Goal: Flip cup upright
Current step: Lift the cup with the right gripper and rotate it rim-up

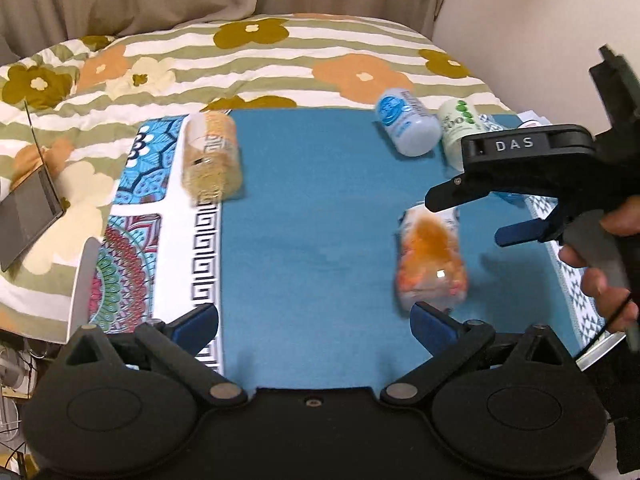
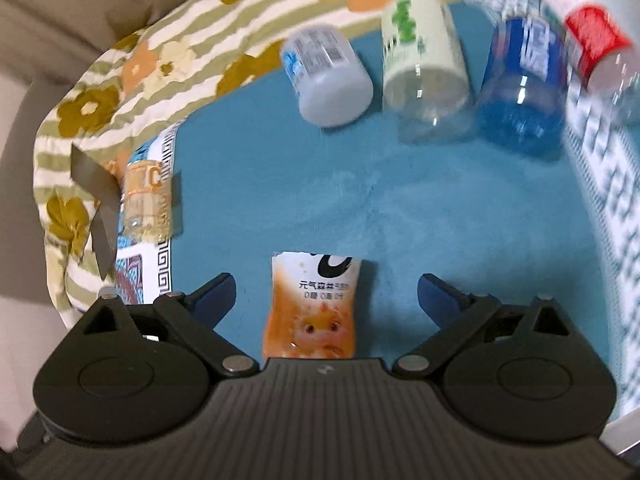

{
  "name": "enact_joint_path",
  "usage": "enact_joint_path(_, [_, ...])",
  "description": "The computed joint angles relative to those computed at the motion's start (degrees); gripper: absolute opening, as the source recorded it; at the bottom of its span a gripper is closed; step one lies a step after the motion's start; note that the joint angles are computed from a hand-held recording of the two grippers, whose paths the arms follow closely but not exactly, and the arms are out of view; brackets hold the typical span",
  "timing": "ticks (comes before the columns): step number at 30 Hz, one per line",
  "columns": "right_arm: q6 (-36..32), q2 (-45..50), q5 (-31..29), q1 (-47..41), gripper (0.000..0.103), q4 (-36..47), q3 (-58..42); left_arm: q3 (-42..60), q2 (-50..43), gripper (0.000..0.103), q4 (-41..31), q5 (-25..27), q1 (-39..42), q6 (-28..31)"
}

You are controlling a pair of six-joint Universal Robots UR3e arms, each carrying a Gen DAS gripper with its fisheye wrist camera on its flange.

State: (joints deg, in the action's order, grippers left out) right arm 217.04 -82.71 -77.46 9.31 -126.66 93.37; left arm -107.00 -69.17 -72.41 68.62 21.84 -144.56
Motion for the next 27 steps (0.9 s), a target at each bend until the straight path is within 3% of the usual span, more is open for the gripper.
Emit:
enact_joint_path(4, [3.58,3.47,-0.07,0.82,0.100,-1.62,-0.94,-0.51,-0.61,0.103,-1.03,-1.11,3.96,4.01])
enact_joint_path(7, [4.40,4.76,-0.29,1.23,0.092,-1.91,-1.16,-0.39,-1.51,0.103,-1.47,-1.64,6.09,6.05])
enact_joint_path(9, [4.99,5.46,0.00,1.34,0.075,-2.16,-1.20,-0.29,-1.81,0.103,-1.84,-1.98,7.08,6.84])
enact_joint_path(11, [5.51,5.74,1.02,1.11,0.069,-2.74,-0.72,-0.23,-1.98,0.103,-2.19,-2.24,7.77,7.39])
enact_joint_path(20, [5.60,3.32,0.51,1.45,0.066,-3.98,1.12,0.81,-2.04,0.103,-4.16,-3.40,9.01,8.81])
enact_joint_path(27, [3.72,-1.97,-6.52,4.86,0.065,-8.39,2.75,1.45,-0.79,0.103,-5.22,-4.91,9.81,9.10])
